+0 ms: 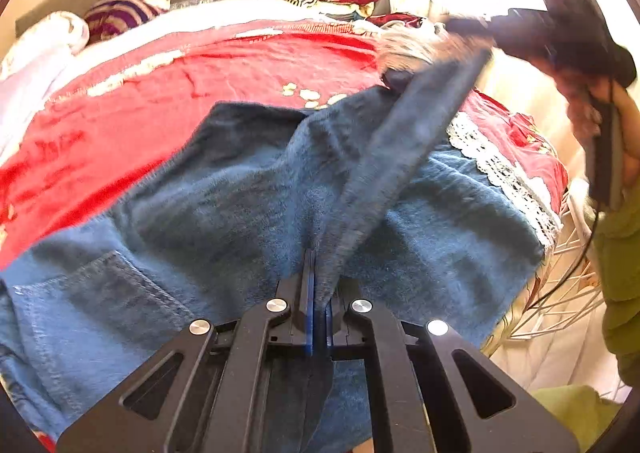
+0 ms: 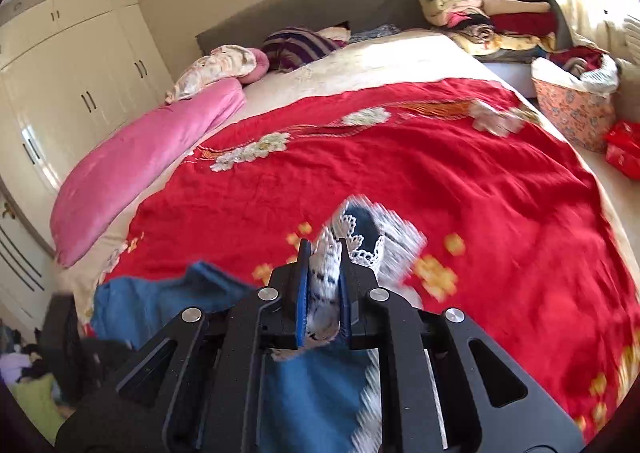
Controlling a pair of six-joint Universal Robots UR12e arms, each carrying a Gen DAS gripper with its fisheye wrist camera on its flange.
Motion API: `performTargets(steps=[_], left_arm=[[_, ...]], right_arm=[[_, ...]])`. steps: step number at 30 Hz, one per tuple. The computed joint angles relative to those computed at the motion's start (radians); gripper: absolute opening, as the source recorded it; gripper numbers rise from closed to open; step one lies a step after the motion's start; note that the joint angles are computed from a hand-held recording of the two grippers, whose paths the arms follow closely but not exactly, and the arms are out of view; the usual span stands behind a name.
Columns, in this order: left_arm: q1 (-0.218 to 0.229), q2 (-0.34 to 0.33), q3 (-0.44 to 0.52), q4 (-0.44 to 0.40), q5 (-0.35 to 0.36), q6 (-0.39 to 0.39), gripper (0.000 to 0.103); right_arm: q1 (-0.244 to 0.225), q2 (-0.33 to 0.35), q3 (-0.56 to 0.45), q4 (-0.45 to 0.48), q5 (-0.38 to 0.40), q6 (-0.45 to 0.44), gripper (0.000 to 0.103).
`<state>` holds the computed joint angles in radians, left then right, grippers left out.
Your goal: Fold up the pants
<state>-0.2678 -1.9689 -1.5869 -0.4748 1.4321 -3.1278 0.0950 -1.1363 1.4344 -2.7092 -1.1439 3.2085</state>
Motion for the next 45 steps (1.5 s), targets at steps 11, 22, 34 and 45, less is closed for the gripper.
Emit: performTargets(steps=[11,22,34,45], left_arm=[[-0.011,0.054,-0.057,0.03,-0.004,0.096,0.003],[-0.017,0.06,-0.066,-0.005,0.02,0.132,0.003],[-0.024,0.062,-0.073,-0.006,0.029,0.123,0.003],[-0.032,0.084,-0.092,-0.002,0.037,0.167,0.003]], right_arm=[[-0.049,-0.133,0.219,-0.043,0.031,0.002,0.007],[-0.072,-0.184,0.327,-0.035,0.004,0.015,0.005],[-0.059,-0.201,0.349,0.018,-0.002,-0.14,0.036],[-0.073,-0.224,0.362,0.063,0.04,-0.221,0.004]])
